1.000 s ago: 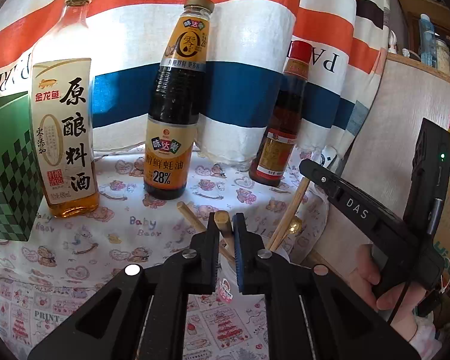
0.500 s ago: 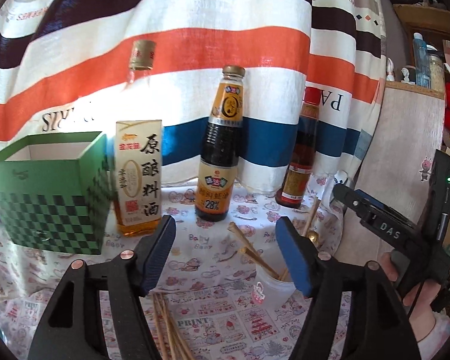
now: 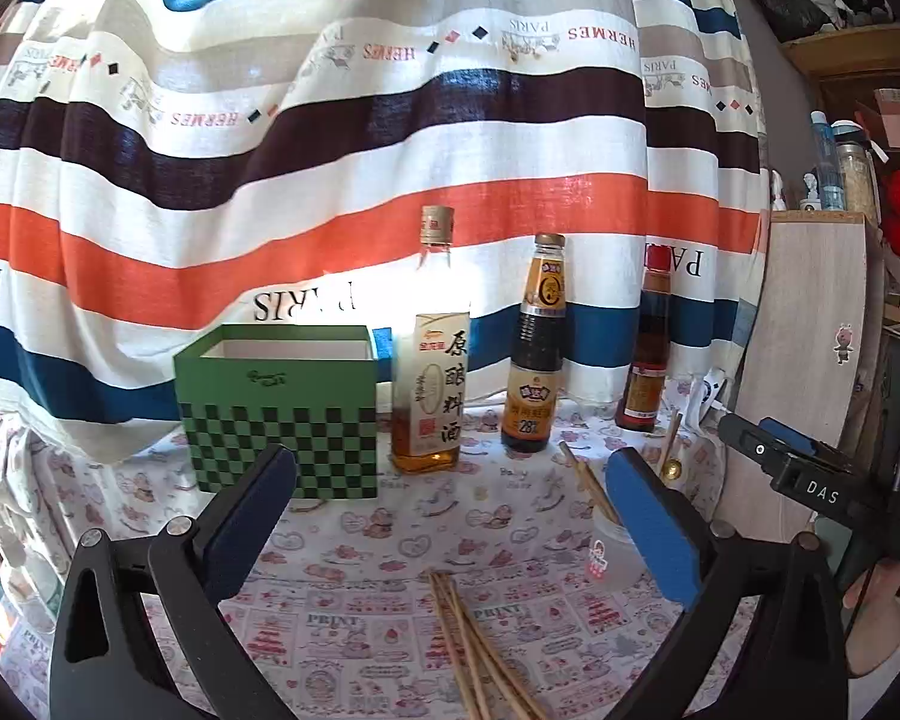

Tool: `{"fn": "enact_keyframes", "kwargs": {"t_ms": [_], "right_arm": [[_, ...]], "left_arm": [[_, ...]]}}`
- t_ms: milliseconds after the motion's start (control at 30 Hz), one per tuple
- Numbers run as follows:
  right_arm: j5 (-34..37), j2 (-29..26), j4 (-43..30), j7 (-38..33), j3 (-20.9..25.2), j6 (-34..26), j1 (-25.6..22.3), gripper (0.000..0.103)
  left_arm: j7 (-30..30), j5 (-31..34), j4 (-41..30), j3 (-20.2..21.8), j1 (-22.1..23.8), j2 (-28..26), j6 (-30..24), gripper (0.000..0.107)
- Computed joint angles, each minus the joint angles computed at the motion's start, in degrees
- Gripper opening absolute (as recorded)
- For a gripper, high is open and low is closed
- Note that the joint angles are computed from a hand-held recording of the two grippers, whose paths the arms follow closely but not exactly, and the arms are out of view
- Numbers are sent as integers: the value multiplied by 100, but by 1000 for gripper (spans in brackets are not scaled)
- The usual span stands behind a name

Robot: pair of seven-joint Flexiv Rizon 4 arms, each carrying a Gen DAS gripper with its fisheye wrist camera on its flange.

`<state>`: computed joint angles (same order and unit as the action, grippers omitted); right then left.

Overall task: Organize utensils
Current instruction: 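Withdraw both tools from the cup toward the remaining chopsticks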

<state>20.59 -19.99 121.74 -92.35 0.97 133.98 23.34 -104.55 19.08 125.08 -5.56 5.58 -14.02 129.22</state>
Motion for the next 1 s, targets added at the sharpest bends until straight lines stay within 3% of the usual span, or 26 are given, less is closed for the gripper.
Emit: {"fn": "enact_keyframes", "kwargs": {"t_ms": [33, 100, 167, 233, 300, 433, 500, 600, 700, 767, 833, 900, 1000], "right_arm": [[87, 20, 20, -45, -13, -21, 57, 90], [207, 77, 59, -57, -1, -118, 125, 90], [-184, 116, 212, 368, 244, -152, -154, 90], [-868, 102, 415, 1099, 557, -110, -601, 91], [-1208, 20, 545, 1494, 629, 87, -743, 96], [-499, -57, 504, 1130, 224, 44, -153, 97], [-319, -123, 474, 1092, 168, -7, -45, 97], [-639, -346, 560, 1336, 319, 213, -219, 97], [-533, -744, 534, 1240, 234, 525, -40, 97], [-174, -824, 428, 883, -36, 139, 336, 97], [-406, -865, 454, 739, -42, -8, 336, 97], [-162, -887, 412, 626, -154, -154, 549, 97], [-493, -878, 489, 793, 25, -326, 363, 97]], "left_arm": [[-250, 340, 6, -1, 154, 73, -52, 102], [-1325, 1541, -197, -389, 867, 266, -439, 102], [-1625, 1837, -149, -576, 1209, 313, -422, 102], [-1713, 1954, -112, -433, 1181, 312, -358, 102], [-1865, 2127, -121, -377, 1196, 277, -290, 102], [-964, 1213, 243, 203, 525, -94, 537, 102], [-1049, 1326, 212, 99, 619, -305, 723, 102], [-1229, 1566, 113, -31, 783, -712, 957, 102], [-956, 1174, 183, 46, 657, -1072, 973, 102], [-660, 914, 206, 94, 557, -1248, 854, 102], [-129, 335, 296, 293, 233, -1427, 936, 102], [225, -206, 380, 352, 2, -1528, 958, 102], [446, -624, 418, 266, -90, -1684, 900, 102]]}}
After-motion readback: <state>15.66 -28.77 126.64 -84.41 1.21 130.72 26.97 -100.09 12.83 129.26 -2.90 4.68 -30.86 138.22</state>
